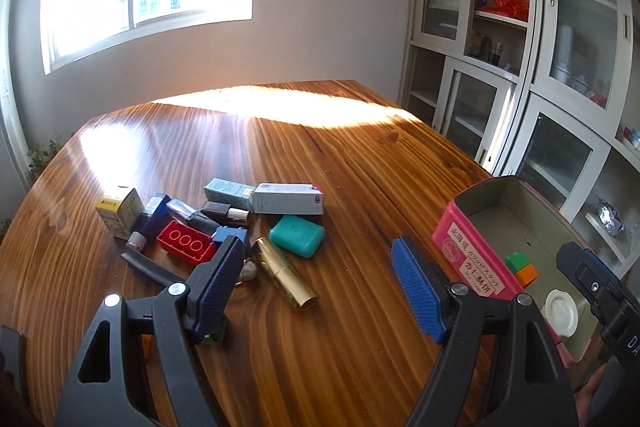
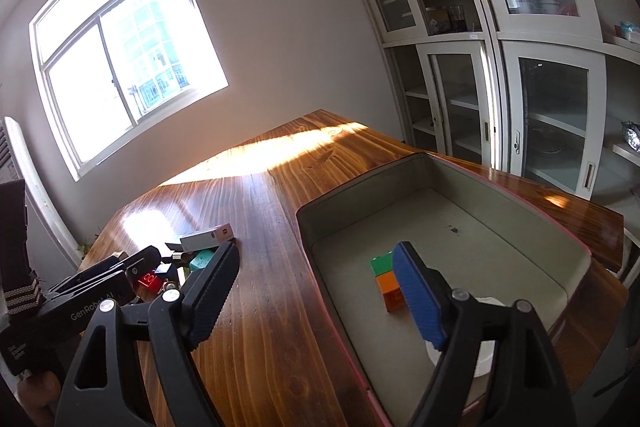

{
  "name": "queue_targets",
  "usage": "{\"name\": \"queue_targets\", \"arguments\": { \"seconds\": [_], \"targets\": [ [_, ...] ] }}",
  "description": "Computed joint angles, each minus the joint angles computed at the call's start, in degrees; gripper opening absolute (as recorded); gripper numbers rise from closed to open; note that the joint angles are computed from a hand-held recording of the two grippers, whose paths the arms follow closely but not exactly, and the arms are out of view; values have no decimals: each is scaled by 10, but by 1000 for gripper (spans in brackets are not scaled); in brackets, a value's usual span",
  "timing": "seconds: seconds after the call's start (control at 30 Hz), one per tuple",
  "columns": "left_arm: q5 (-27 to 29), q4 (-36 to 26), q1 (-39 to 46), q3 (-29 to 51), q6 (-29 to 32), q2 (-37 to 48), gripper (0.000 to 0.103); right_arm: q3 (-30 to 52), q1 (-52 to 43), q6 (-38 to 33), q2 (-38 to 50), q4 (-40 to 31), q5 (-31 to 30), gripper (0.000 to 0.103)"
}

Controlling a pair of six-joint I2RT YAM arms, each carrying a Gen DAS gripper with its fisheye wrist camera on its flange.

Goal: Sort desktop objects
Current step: 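Move both grippers back to the table toward the remaining bricks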

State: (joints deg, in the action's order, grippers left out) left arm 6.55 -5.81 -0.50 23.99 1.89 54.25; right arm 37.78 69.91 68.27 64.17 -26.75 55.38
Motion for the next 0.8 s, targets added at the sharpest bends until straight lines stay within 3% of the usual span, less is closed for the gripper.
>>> {"name": "queue_targets", "arguments": {
  "seconds": [0.2, 0.43, 0.8],
  "targets": [
    [46, 5, 106, -10, 50, 14, 80, 35, 2, -33, 61, 40, -17, 82],
    [91, 29, 223, -2, 108, 86, 80, 68, -9, -77, 130, 96, -60, 82],
    [119, 50, 317, 22, 162, 194, 80, 116, -27, -124, 217, 148, -126, 82]
  ]
}}
